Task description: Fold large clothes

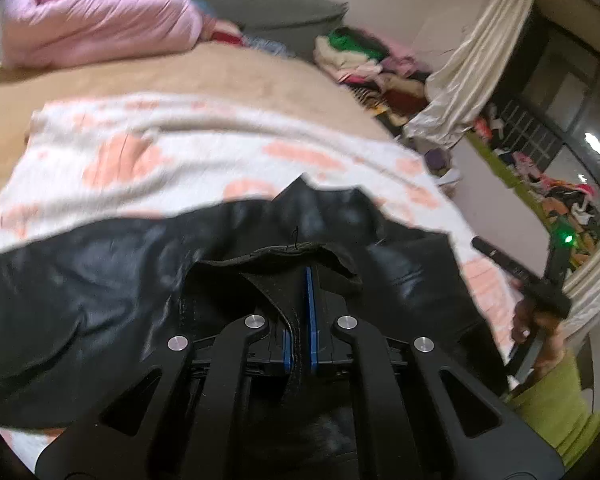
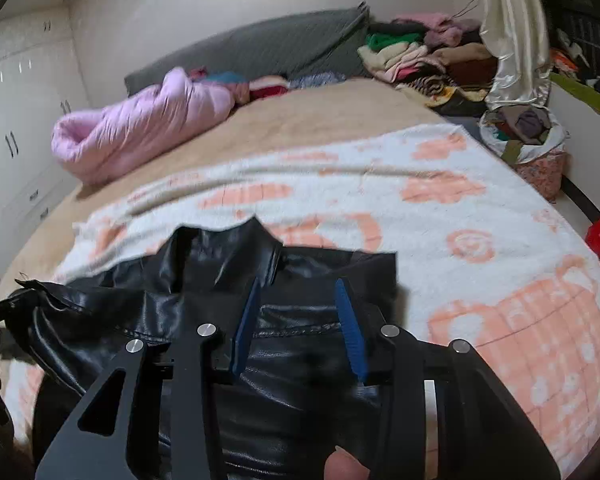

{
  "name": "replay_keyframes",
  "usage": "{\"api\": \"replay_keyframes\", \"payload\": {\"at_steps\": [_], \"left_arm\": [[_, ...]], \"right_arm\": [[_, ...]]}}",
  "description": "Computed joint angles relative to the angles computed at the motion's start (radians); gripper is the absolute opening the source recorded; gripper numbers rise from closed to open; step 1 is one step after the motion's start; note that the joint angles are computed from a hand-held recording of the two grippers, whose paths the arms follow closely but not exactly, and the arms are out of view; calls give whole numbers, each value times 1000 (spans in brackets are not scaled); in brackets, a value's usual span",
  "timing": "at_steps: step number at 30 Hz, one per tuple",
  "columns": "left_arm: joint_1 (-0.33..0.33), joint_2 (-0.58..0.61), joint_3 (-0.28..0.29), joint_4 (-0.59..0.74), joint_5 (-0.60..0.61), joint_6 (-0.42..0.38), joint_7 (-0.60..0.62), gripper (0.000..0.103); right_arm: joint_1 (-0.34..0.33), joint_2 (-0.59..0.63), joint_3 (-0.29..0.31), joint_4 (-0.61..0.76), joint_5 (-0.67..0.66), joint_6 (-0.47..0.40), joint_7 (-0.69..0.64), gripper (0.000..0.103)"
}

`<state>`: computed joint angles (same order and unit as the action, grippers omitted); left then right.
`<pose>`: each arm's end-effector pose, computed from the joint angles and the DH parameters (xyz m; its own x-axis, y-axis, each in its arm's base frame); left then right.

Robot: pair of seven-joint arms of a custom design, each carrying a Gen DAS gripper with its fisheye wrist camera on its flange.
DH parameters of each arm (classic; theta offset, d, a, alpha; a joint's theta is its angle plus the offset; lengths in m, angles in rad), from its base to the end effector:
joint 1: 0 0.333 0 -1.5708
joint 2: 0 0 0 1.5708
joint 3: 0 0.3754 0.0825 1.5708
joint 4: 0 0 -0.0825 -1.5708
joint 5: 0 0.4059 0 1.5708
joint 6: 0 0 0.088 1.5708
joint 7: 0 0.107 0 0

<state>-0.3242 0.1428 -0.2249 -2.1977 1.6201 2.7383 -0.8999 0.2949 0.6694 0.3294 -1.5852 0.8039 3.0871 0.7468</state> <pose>0.4742 -0.3326 0.3790 0.2861 -0.8737 0.3934 -0.5690 -0.4852 -0.6639 0.7026 0.3585 0.3656 0.5532 -0.8063 -0.2094 -0.6137 -0.2244 -0.7570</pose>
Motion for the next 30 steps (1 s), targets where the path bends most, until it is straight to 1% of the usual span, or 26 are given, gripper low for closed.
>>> {"api": "replay_keyframes", "payload": {"at_steps": [1,3,4,5,6,8,9,10,12,13,14,16,18,19,20,21,22,23,24,26,28,29,30], "left_arm": [[2,8,1,-1,-10,2,9,0],[7,20,6,-10,-21,18,11,0],[7,24,6,-15,-32,17,23,0],[7,33,6,-21,-72,14,65,1],[7,45,9,-24,-72,22,58,1],[11,64,16,-31,-82,51,49,1],[13,73,19,-35,-90,65,49,2],[18,83,25,-38,-84,90,32,2],[19,93,34,-40,-34,114,-24,3],[20,96,35,-40,-21,119,-37,4],[23,97,37,-41,0,127,-61,4],[24,93,33,-44,4,121,-68,4],[18,75,26,-52,-30,95,-31,9],[14,60,23,-58,-40,81,-18,13],[9,39,19,-68,-47,65,-12,18],[6,25,15,-73,-50,58,-11,20],[1,5,9,-79,-60,41,0,23],[-5,-8,3,-83,-81,16,22,25],[-15,-27,-7,-88,-130,-28,69,25],[-33,-50,-25,-88,-196,-107,137,35],[-58,-67,-45,-75,-240,-198,191,38],[-64,-69,-50,-69,-246,-217,198,39],[-73,-72,-55,-63,-234,-233,190,39]], "right_arm": [[25,5,-32,6,-17,-17,23,37],[93,22,-123,28,-74,-59,92,37],[130,33,-175,42,-110,-83,138,37],[167,41,-227,48,-146,-97,192,37],[204,52,-283,56,-185,-110,250,35],[254,83,-368,80,-262,-147,361,34],[254,91,-376,88,-264,-163,376,32],[243,105,-375,104,-270,-190,405,32],[202,121,-335,124,-276,-214,413,29],[198,129,-334,131,-289,-218,432,26],[196,129,-329,126,-300,-212,445,26],[187,119,-315,107,-317,-190,462,27],[171,94,-288,74,-326,-161,448,36],[157,79,-265,54,-321,-140,431,39],[123,59,-215,26,-303,-114,390,45],[108,47,-193,11,-289,-102,372,46],[85,31,-159,-12,-265,-79,345,46],[71,22,-139,-23,-249,-70,327,47],[44,11,-101,-41,-224,-54,293,47],[8,-7,-49,-68,-183,-29,237,47],[-11,-25,-16,-92,-149,-10,189,47],[-33,-35,17,-109,-130,3,151,47],[-41,-41,31,-118,-115,9,127,47]]}}
